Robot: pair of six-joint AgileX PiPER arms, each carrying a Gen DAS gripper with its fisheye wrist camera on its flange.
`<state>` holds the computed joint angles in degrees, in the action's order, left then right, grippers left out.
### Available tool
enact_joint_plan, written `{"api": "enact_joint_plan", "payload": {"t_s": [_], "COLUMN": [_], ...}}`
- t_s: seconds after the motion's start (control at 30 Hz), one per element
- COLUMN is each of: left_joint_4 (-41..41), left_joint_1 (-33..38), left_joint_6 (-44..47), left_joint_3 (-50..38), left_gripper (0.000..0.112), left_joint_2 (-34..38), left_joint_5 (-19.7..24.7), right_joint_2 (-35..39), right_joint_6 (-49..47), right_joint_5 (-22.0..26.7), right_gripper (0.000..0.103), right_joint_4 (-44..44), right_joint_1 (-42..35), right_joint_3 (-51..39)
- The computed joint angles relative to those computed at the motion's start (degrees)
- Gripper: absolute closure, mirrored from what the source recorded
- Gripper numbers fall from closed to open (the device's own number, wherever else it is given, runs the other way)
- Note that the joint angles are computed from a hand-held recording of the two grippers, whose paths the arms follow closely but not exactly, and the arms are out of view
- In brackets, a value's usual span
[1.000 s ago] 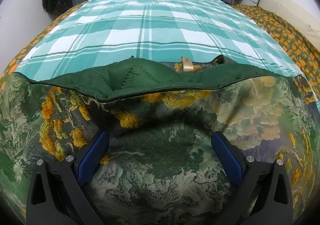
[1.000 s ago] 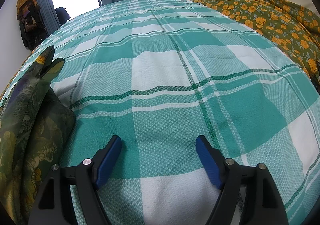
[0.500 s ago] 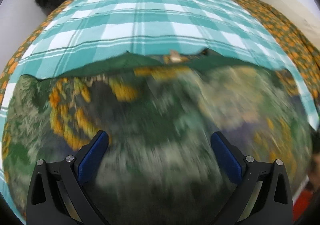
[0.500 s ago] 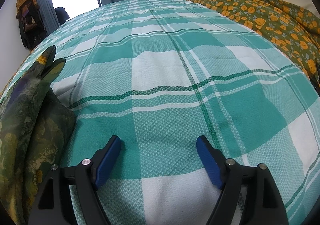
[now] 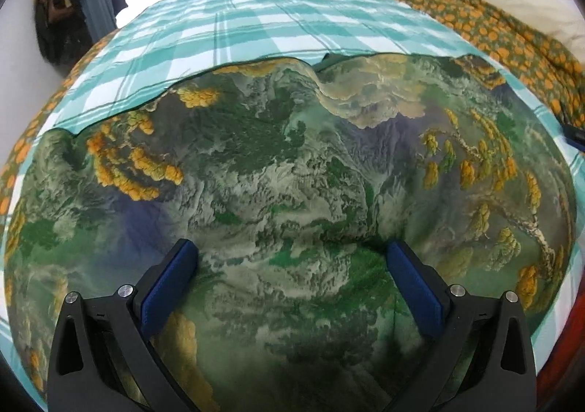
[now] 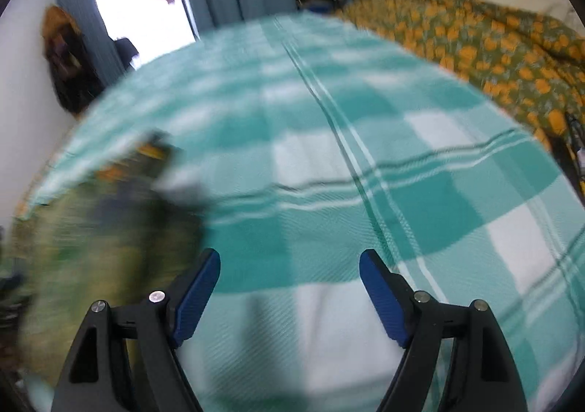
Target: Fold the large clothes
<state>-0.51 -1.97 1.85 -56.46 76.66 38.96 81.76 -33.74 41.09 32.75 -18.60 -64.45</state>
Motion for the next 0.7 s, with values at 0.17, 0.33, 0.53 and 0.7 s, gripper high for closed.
{"api": "enact_joint_plan", "payload": {"t_s": [0.17,0.33,0.53,0.7], "left_joint_4": [0.6,3.2,-5.5,-3.4], "left_joint_1": [-1.7,-8.4,-11.0,-13.3], "left_joint_6": [-2.8,-4.1,2.4,2.1], "left_joint_3": [2.3,4.2,2.1,5.8], "left_gripper": [0.010,0.010,0.010,0.010], "left_joint_2": [-8.7,-16.0,-10.6,-5.8], "left_joint_5": [4.8,6.5,4.7,1.2], "right_joint_2": [-14.6,-19.4,-11.4,-5.7], "right_joint_6": [-3.4,-4.9,-1.6,-3.6], "right_joint_5": [16.3,24.1,15.1,7.0], "right_gripper": [0.023,0.023,0.023,0.020], "right_joint_4": [11.1,18.5,29.6,41.2], "right_joint_1": [-8.8,-13.4,-6.3,-2.5], "right_joint_3": [8.1,20.8,27.4,28.2]}}
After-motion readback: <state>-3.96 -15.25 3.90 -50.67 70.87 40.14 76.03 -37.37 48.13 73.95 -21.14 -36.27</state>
